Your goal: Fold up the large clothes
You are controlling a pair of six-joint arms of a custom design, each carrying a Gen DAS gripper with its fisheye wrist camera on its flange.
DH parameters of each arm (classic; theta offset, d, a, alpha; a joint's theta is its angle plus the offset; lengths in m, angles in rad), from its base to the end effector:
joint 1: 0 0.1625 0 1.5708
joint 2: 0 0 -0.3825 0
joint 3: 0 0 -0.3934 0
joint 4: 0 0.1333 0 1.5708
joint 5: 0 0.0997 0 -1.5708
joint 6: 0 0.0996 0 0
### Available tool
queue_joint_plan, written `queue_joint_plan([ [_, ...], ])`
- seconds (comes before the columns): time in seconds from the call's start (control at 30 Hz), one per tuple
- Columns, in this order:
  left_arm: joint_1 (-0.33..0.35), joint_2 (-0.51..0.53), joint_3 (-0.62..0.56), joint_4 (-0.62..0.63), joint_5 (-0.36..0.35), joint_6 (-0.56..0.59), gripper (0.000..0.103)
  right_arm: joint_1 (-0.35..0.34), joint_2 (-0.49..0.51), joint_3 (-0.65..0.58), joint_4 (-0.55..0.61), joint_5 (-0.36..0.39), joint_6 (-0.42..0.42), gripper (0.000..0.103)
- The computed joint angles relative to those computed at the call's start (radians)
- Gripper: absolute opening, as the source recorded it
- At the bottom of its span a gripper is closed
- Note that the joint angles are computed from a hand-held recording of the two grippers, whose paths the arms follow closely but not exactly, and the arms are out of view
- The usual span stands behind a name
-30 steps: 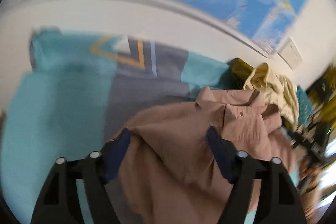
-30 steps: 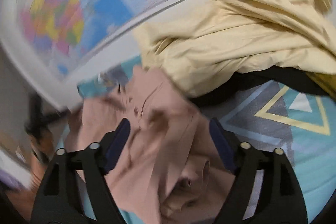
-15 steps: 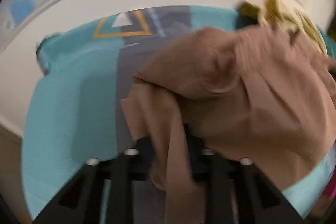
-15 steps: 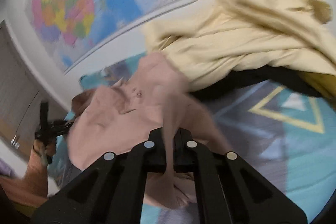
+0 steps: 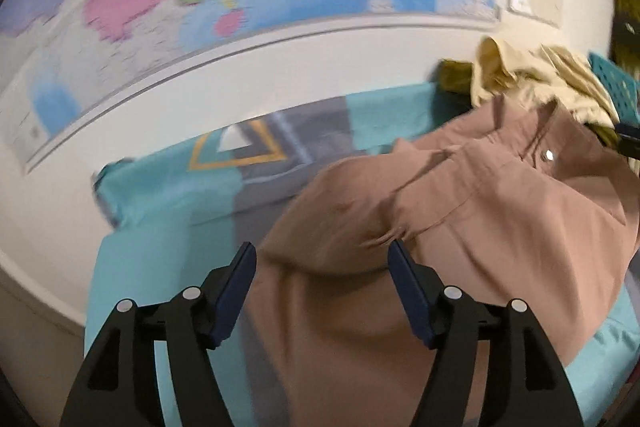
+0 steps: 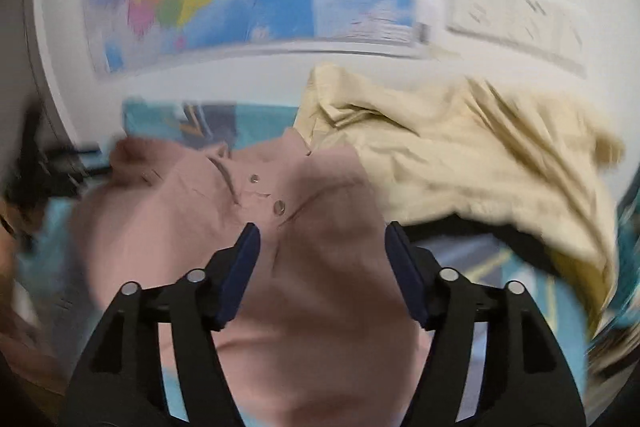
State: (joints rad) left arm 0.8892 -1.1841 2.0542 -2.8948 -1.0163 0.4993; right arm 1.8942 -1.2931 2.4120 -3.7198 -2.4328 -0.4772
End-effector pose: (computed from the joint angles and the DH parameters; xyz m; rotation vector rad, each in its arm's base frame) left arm -0.1863 -0.5244 0.1837 1.2840 2.2176 -0.6543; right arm 0.1766 -0.3453 0.2285 0.3005 -2.0479 1.0597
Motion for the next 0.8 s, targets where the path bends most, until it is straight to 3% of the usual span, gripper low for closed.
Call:
queue_joint_plan([
  [0.13,-0.011,0.147,-0.093,0.008,0.094,-0.016,0.063,-0.044,0.17,-0.153,0.009,-0.106,-0.074,0.068],
  [0.17,-0.008,0.164,-0.116,0.033,0.096,-0.047,0.054,-0.066,0.161,-0.153,0.027,-0.095,-0.067,0.059],
  [0.2,0.0,0.174,-0.133,0.047,0.09,-0.067,0.046,-0.081,0.153,-0.157,0.052,-0.088,-0.041,0.035],
  [0.27,0.023,0.195,-0.198,0.125,0.038,-0.131,0.021,-0.109,0.084,-0.127,0.138,-0.007,0.029,0.008],
  [0.33,0.032,0.207,-0.237,0.134,0.015,-0.17,0.01,-0.101,0.033,-0.101,0.078,0.035,0.024,0.005],
  [0.43,0.049,0.195,-0.263,0.127,-0.069,-0.2,0.01,-0.137,-0.12,-0.024,0.054,0.206,0.127,0.004],
  [0.5,0.049,0.205,-0.271,0.119,-0.085,-0.2,0.011,-0.18,-0.167,-0.011,0.1,0.247,0.185,0.004],
  [0.63,0.023,0.294,-0.288,0.083,0.097,-0.19,0.032,-0.226,-0.112,-0.039,0.18,0.19,0.246,0.007],
  [0.7,0.036,0.299,-0.298,0.097,0.082,-0.198,0.035,-0.245,-0.108,-0.034,0.181,0.204,0.263,0.013],
  [0.77,0.043,0.273,-0.283,0.093,0.059,-0.206,0.05,-0.243,-0.129,-0.007,0.157,0.21,0.283,0.02],
  [0.8,0.049,0.242,-0.26,0.069,0.025,-0.191,0.052,-0.239,-0.142,0.004,0.153,0.214,0.285,0.023],
])
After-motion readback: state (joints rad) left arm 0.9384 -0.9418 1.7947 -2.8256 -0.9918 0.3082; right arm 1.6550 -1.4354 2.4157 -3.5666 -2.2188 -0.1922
